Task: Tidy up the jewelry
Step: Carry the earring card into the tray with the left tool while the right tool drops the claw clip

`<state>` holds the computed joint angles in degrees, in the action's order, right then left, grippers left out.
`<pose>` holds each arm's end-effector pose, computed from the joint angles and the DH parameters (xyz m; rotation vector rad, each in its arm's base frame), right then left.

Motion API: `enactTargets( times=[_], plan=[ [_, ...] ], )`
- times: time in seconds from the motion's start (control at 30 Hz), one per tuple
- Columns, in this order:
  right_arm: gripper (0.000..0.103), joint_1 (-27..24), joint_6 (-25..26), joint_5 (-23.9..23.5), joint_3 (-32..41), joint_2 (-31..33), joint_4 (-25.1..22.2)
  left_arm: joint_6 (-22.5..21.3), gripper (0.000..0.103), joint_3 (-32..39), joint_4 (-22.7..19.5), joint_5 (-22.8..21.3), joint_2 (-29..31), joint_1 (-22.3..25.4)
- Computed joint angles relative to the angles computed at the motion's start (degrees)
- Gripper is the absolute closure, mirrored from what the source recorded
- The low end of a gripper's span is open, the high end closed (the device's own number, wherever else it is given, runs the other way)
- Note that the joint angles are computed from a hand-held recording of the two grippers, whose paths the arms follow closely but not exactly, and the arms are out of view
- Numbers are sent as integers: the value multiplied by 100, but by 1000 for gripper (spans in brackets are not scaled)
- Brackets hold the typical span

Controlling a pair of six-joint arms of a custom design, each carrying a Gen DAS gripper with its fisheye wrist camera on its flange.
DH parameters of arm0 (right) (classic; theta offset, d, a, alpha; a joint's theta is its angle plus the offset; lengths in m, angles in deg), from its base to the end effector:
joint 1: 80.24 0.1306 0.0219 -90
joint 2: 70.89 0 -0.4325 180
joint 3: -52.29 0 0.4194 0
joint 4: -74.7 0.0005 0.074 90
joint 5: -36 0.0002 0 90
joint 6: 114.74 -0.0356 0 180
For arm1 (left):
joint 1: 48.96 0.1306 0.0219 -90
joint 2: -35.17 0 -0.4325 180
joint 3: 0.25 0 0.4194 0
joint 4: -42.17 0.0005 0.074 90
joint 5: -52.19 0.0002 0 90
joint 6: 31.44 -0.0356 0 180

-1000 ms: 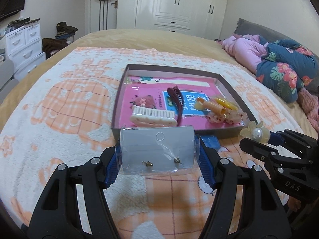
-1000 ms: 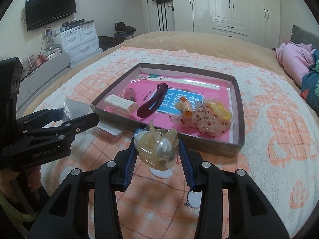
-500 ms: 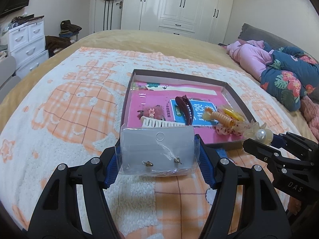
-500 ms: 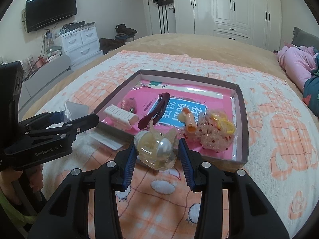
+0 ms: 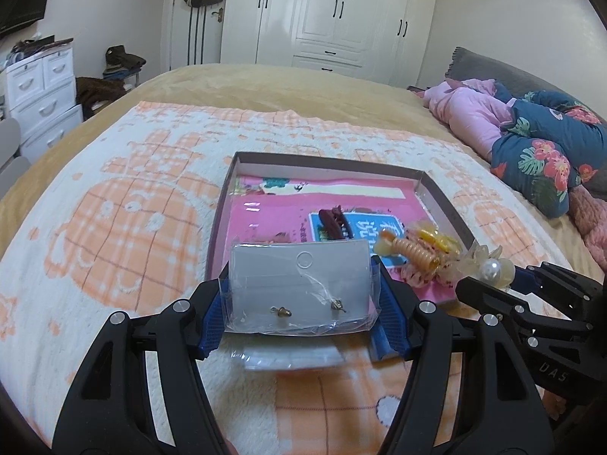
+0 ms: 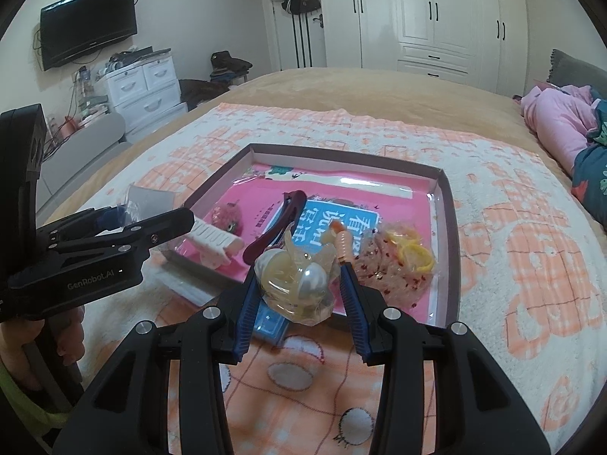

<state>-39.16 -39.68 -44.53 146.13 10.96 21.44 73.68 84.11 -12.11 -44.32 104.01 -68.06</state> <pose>0.3454 0.2927 0.5737 -0.4358 2.2584 0.3208 0.3367 -0.1128 0.5775 0.0168 2.2493 -0.1950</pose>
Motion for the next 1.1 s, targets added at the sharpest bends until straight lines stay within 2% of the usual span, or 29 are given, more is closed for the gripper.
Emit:
enactTargets(
  times=[0.6, 1.1],
  plan=[
    [63, -514, -16, -66, 41, 141, 79, -78, 45, 337, 132, 44, 605, -95],
    [63, -921, -3, -186, 161, 568, 157, -128, 45, 519, 118, 131, 1099, 68]
  ],
)
